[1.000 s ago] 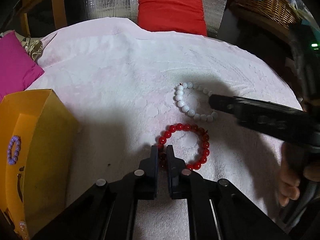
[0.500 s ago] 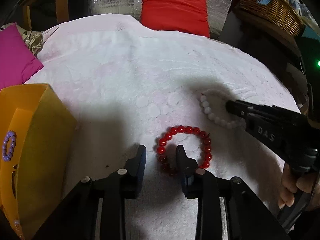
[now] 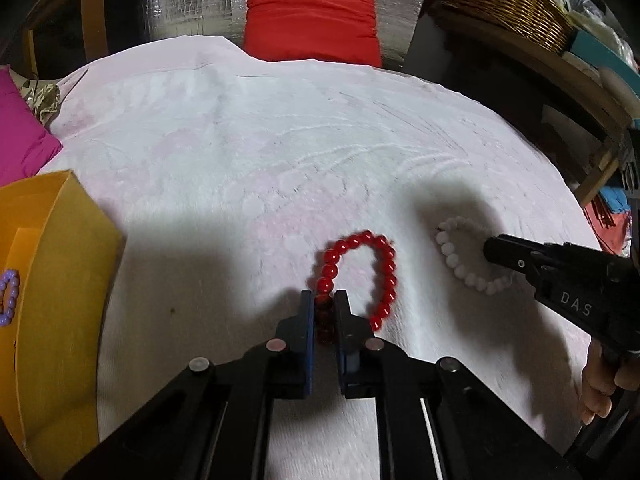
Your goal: Organize jewelry
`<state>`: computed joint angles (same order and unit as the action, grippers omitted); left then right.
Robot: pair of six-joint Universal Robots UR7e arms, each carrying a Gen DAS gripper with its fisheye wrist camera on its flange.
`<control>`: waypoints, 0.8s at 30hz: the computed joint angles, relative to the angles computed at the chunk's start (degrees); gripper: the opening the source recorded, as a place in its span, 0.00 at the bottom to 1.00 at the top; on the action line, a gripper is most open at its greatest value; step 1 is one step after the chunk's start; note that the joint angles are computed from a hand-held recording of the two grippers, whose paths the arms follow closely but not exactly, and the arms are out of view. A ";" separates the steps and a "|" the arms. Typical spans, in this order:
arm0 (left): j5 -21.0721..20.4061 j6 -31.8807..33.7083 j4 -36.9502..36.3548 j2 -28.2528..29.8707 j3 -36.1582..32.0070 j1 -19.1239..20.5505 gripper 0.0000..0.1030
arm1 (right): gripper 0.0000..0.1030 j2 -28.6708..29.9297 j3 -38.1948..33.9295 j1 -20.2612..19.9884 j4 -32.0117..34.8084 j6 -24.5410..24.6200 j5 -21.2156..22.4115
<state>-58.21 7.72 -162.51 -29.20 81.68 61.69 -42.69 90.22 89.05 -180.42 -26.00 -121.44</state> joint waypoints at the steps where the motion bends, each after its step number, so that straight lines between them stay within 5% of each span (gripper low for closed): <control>1: -0.44 -0.39 -0.21 -0.59 0.89 -0.09 0.09 | 0.13 -0.82 1.14 -0.16 -0.21 0.65 0.19; 9: -1.24 -0.44 -3.34 -4.86 9.31 -1.73 0.09 | 0.13 -6.98 10.34 -1.22 -3.37 4.30 0.52; 16: 2.73 -2.64 -4.84 -5.00 10.09 -1.92 0.10 | 0.13 -8.30 12.63 -1.39 -3.70 3.35 0.45; 17: 1.93 -3.31 -4.41 -4.92 9.59 -1.63 0.15 | 0.13 -8.32 12.52 -1.44 -3.39 3.62 0.60; 20: 3.31 -3.21 -5.23 -4.10 9.04 -1.91 0.56 | 0.14 -8.03 11.49 -1.59 -1.32 4.64 0.64; 24: 2.27 0.90 -9.89 -3.33 9.62 -2.70 0.66 | 0.30 -7.38 10.31 -1.46 0.19 4.69 0.73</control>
<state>-55.94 8.62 -172.39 -32.53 91.31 58.99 -50.07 100.53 87.59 -180.23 -21.32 -120.71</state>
